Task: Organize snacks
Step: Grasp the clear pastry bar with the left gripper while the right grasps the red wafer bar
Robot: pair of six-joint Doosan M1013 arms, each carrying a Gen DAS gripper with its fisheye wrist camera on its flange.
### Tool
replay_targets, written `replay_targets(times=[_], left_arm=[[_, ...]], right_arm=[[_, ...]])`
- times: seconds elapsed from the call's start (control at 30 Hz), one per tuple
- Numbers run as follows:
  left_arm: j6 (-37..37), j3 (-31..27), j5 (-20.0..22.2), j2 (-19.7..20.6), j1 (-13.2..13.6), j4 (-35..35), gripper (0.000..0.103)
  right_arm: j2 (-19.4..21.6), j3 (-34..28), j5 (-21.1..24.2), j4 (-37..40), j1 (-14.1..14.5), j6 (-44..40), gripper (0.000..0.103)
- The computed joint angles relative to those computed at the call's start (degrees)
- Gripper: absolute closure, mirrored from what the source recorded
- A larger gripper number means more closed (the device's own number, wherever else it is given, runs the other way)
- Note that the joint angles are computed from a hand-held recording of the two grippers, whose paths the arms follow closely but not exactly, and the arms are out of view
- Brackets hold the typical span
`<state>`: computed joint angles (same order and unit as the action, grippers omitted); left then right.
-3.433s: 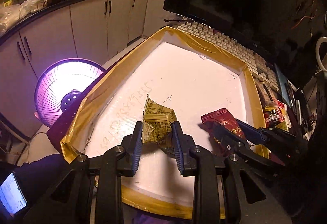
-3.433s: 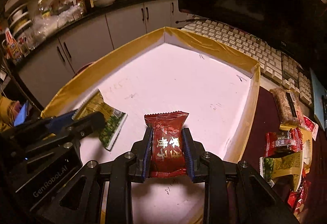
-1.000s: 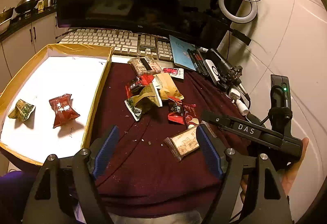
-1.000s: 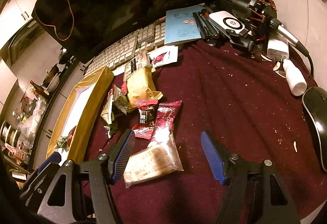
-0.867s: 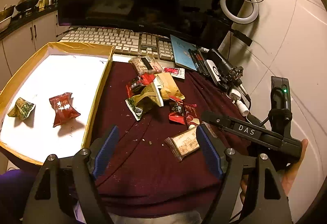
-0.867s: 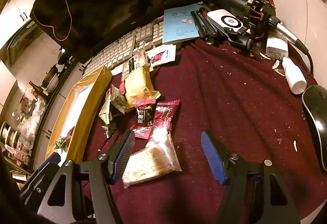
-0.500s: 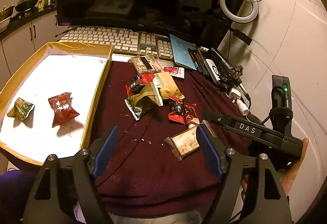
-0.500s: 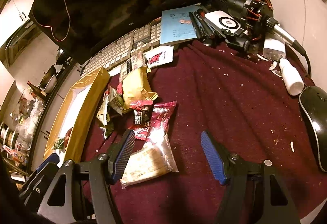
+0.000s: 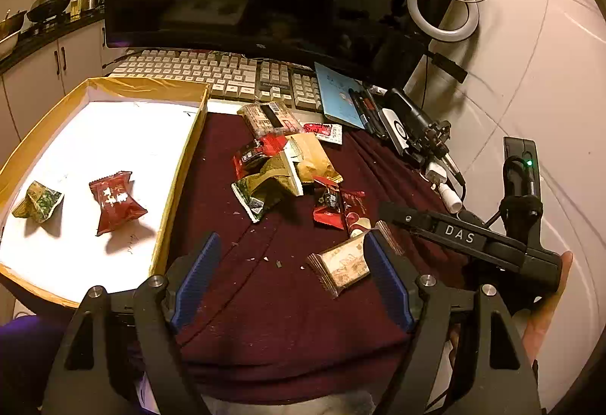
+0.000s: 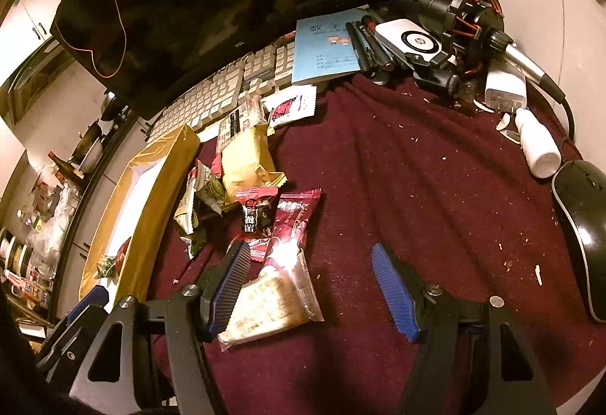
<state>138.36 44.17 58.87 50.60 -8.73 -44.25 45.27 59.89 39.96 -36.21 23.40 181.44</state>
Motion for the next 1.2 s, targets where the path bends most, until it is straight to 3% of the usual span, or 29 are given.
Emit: replay_targets(times=[0.23,0.4,0.6,0.73,0.83,0.9,0.97,1.0,1.2], left_arm=[[1.47,-2.53,4.15,1.45,-0.03,-0.43,0.025],[6.14,-8.79,13.85,4.98,-1.60,0.79,0.025],[10.54,-12.13,16.40,7.45,-4.63,7.07,0.025],[10.31,-11.13,15.40,7.55,-5.28,10.13,0.027],[12.01,-8.34,13.51,6.28,-4.86,8.84,0.037],[15.39,-4.64,9.30,4.52,-4.85,8.75,0.047],[17.63,-1.49,4.57,3.03,-4.97,8.71,0.070],[17.57,-1.59,4.32,3.07,-4.91,8.64,0.071],[15.15,-6.10,13.66,5.11,-2.62,3.89,0.072]], right_arm=[[-0.74,0.90,0.36,-2.47,0.21,1.75,0.033],[-1.85,3.31,-0.79,-3.94,-0.42,5.43,0.033],[-2.49,4.70,-1.61,-4.00,-0.84,6.78,0.033],[-2.55,4.75,-1.43,-3.45,-0.92,5.57,0.034],[-2.12,4.13,-1.68,-2.47,-1.01,3.68,0.037],[-1.67,3.44,-2.10,-1.33,-1.09,1.86,0.041],[-1.02,2.43,-2.53,-0.15,-1.17,-0.27,0.045],[-0.85,2.18,-2.56,0.11,-1.18,-0.78,0.046],[0.01,0.56,-2.92,1.05,-1.36,-2.86,0.051]])
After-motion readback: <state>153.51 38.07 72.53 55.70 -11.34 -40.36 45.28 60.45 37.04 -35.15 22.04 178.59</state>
